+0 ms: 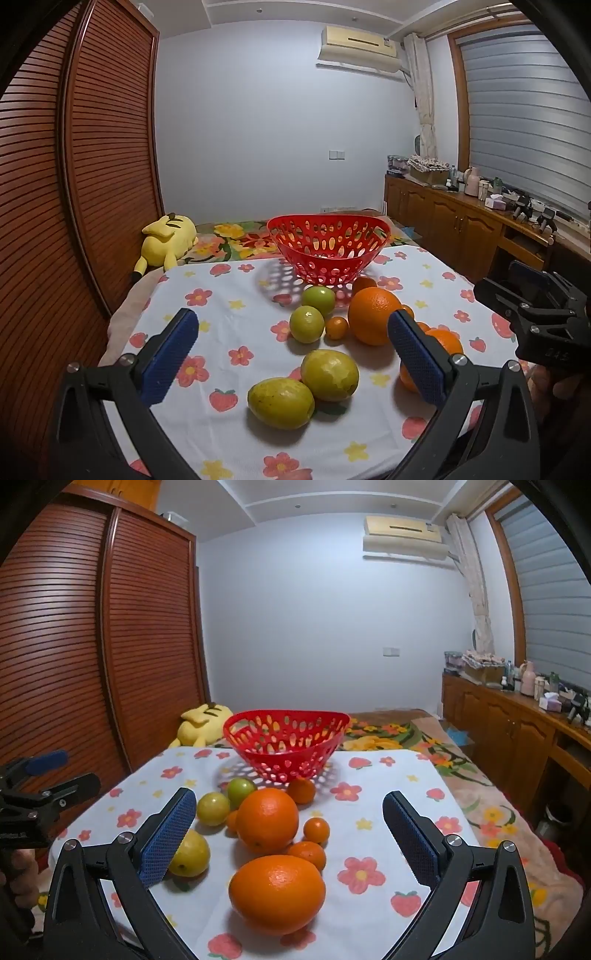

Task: Organize fruits

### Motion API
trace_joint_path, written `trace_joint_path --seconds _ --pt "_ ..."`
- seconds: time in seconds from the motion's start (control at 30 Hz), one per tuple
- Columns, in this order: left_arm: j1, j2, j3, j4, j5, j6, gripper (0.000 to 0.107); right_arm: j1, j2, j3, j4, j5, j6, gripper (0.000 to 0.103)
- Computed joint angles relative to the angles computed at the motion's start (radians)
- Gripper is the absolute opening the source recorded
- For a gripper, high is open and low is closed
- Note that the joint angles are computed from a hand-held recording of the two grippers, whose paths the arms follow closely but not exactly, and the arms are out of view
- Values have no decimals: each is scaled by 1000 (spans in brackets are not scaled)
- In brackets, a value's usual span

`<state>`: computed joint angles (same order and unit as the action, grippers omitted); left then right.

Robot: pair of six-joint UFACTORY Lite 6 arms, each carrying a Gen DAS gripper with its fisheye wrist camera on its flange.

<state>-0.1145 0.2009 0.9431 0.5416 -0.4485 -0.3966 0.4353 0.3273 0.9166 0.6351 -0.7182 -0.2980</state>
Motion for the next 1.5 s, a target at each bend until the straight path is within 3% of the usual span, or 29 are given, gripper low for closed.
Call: trace_joint_path --seconds 1.5 --pt "2 -34 -29 6 -14 -4 103 5 -11 -6 16 5 -19 103"
